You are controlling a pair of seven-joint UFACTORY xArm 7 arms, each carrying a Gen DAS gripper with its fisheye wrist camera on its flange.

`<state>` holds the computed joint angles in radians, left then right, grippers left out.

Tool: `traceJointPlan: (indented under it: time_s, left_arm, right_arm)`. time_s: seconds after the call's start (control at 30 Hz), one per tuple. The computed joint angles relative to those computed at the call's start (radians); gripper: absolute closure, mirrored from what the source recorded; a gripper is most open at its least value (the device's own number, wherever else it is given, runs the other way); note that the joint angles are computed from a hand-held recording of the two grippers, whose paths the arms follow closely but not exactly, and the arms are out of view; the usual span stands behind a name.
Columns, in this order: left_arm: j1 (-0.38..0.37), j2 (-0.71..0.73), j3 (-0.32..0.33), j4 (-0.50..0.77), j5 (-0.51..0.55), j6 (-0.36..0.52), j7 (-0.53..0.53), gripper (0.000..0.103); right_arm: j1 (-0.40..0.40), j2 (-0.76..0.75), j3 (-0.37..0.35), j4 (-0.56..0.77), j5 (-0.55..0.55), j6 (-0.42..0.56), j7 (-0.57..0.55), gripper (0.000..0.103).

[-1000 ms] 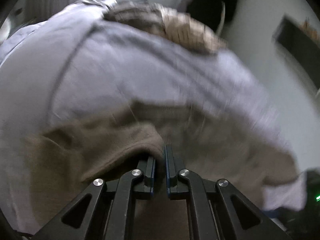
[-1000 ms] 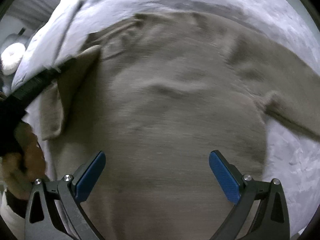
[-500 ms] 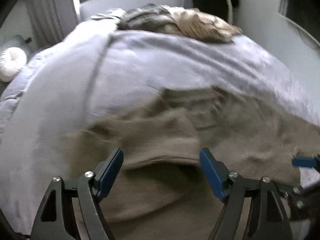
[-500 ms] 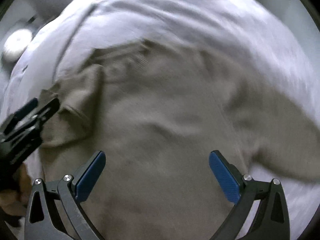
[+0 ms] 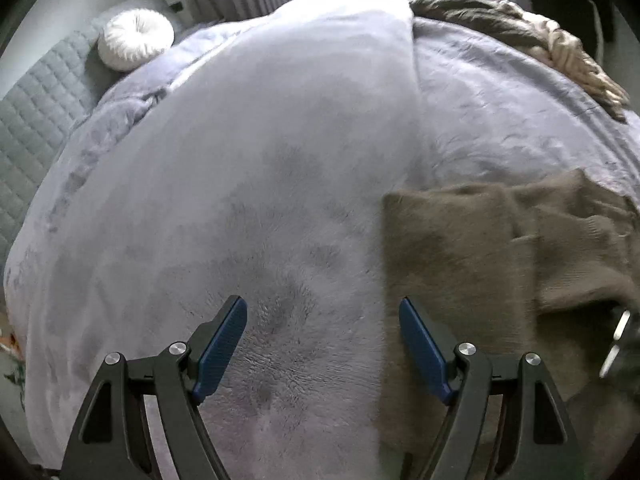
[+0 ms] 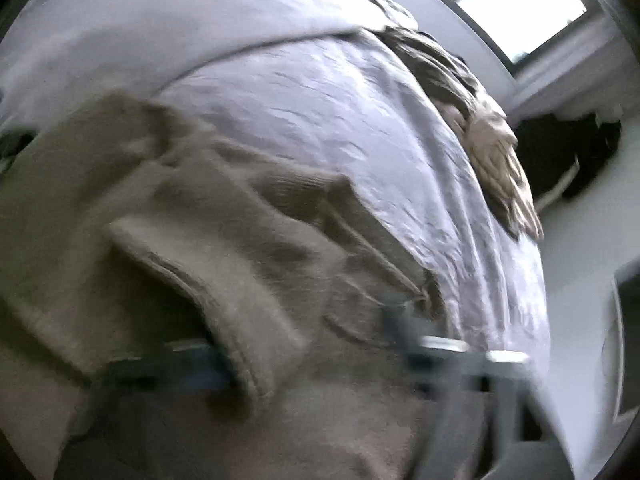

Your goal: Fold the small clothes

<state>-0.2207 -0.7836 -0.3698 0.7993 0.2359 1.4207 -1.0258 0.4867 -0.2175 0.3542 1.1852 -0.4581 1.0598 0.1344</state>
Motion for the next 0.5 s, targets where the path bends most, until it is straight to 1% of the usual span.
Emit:
traceJointPlan:
  time_s: [0.03,0.1,0.17,0.23,0.27,0.33,0.37,0.4,0.47,0.5]
  left_arm:
    - [0.001,0.007,0.002,-0.006,-0.005,-0.012,-0.004,0.023]
    - [0.000,0.011,0.006,-0.017,-0.007,-0.019,-0.007,0.023]
    - [-0.003,0.015,0.006,-0.017,-0.003,-0.014,-0.002,0.023]
    - [-0.007,0.025,0.003,-0.015,0.002,-0.014,0.004,0.023]
    - [-0.006,0.034,0.004,-0.012,0.006,-0.017,0.008,0.023]
    - [-0.007,0.046,0.004,-0.005,0.014,-0.010,0.015,0.023]
    - [-0.006,0.054,0.006,0.002,0.016,-0.009,0.017,0.023]
    - [-0.004,0.059,0.009,0.010,0.018,-0.008,0.017,0.023]
    - [-0.006,0.059,0.010,0.020,0.019,-0.015,0.014,0.023]
    - [-0.005,0.058,0.016,0.020,0.022,-0.023,0.017,0.023]
  right_arm:
    - [-0.008,-0.003,-0.029,0.011,0.074,-0.002,0.016,0.098]
    - [-0.035,-0.046,-0.095,-0.007,0.241,-0.043,0.065,0.098]
    - [-0.065,-0.112,-0.176,-0.058,0.449,-0.078,0.098,0.097]
    - [-0.100,-0.166,-0.243,-0.122,0.627,-0.087,0.143,0.095]
    - [-0.117,-0.188,-0.277,-0.158,0.712,-0.083,0.166,0.091]
    - [-0.152,-0.227,-0.325,-0.224,0.839,-0.068,0.202,0.088]
    - [-0.165,-0.239,-0.339,-0.249,0.886,-0.068,0.210,0.080]
    - [-0.177,-0.258,-0.357,-0.282,0.940,-0.075,0.218,0.069]
    - [-0.193,-0.292,-0.377,-0.332,1.019,-0.102,0.216,0.052]
    - [-0.201,-0.302,-0.381,-0.345,1.045,-0.119,0.216,0.052]
